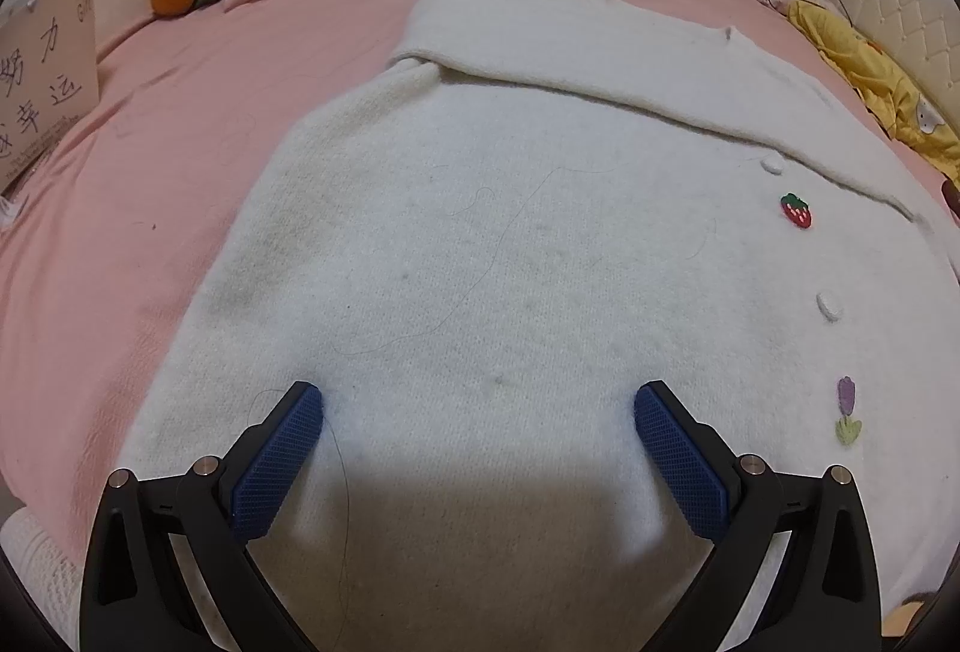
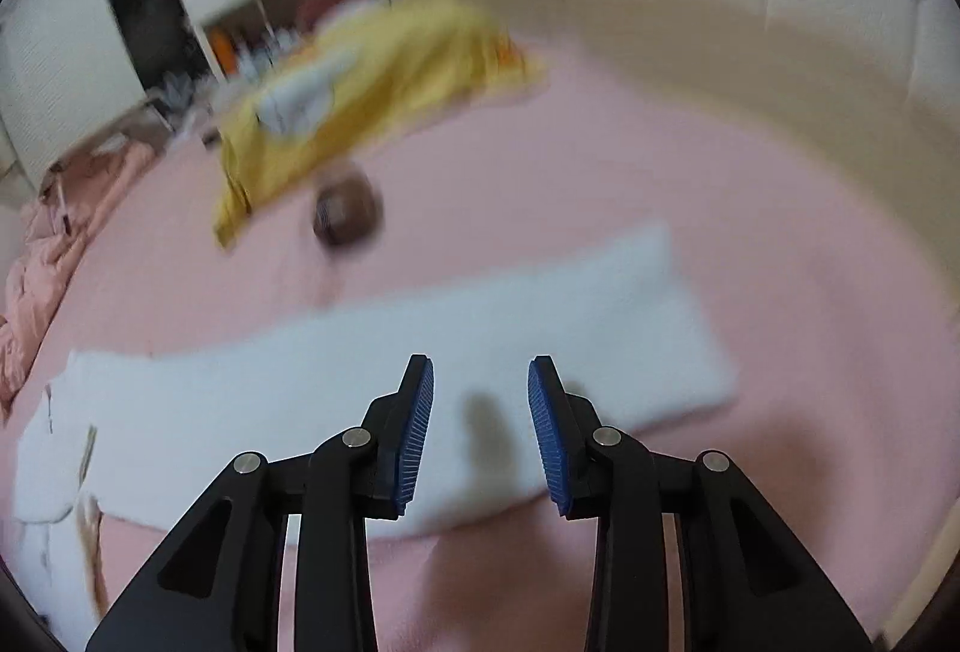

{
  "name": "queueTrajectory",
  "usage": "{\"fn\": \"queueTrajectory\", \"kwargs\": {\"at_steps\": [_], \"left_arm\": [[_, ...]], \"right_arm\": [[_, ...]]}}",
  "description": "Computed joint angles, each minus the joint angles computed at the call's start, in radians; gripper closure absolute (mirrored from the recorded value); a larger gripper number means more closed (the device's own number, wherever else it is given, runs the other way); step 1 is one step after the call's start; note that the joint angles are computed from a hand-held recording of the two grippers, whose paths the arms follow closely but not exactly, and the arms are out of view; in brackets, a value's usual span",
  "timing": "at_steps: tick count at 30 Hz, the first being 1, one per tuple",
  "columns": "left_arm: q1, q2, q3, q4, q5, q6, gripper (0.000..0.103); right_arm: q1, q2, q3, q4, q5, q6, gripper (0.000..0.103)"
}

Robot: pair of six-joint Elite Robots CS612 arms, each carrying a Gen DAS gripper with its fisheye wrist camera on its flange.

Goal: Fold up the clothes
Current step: 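Pull the sleeve outward from the body with the right gripper and release, then grasp the other folded sleeve with the left gripper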

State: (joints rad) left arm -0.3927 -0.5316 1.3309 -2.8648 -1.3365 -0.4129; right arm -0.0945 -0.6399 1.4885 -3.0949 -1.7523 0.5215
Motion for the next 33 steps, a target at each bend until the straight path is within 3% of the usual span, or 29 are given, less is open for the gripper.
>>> {"fn": "queueTrajectory", "kwargs": {"at_steps": [2, 5, 8, 10, 13, 15, 18, 21, 23, 27, 29, 31, 33], "left_arm": [[0.0, 0.001, 0.0, -0.006, 0.001, 0.0, 0.0], [0.0, 0.004, -0.001, -0.012, 0.0, 0.002, 0.0], [0.001, 0.006, -0.001, -0.021, -0.003, 0.004, 0.0], [0.002, 0.007, 0.0, -0.026, -0.003, 0.006, 0.0], [0.0, 0.007, 0.001, -0.031, -0.001, 0.004, 0.0], [-0.001, 0.007, 0.002, -0.033, 0.002, 0.003, 0.0], [-0.001, 0.007, 0.004, -0.039, 0.0, 0.003, 0.0], [0.0, 0.006, 0.006, -0.041, -0.002, 0.005, 0.0], [0.001, 0.006, 0.006, -0.04, -0.005, 0.009, 0.0], [0.006, 0.004, 0.009, -0.051, -0.023, 0.021, 0.0], [0.007, 0.004, 0.01, -0.056, -0.024, 0.027, 0.0], [0.007, 0.005, 0.009, -0.054, -0.022, 0.029, 0.0], [0.007, 0.005, 0.008, -0.053, -0.023, 0.027, 0.0]], "right_arm": [[-0.005, -0.002, 0.025, -0.012, -0.046, 0.049, 0.069], [-0.033, -0.025, 0.109, -0.16, -0.067, 0.201, 0.071], [-0.022, -0.068, 0.117, -0.006, -0.308, 0.27, 0.067], [-0.01, -0.081, 0.103, 0.032, -0.367, 0.264, 0.067], [0.039, -0.09, 0.078, -0.024, -0.388, 0.121, 0.067], [0.086, -0.089, 0.05, -0.053, -0.365, 0.025, 0.067], [0.158, -0.079, -0.004, -0.046, -0.228, -0.048, 0.064], [0.249, -0.035, -0.1, 0.041, -0.077, -0.118, 0.06], [0.303, 0.006, -0.166, 0.106, -0.012, -0.156, 0.059], [0.378, 0.075, -0.276, 0.257, 0.009, -0.168, 0.059], [0.398, 0.09, -0.288, 0.326, -0.026, -0.088, 0.059], [0.4, 0.104, -0.309, 0.435, 0.011, -0.018, 0.059], [0.415, 0.113, -0.318, 0.461, -0.037, -0.065, 0.057]]}}
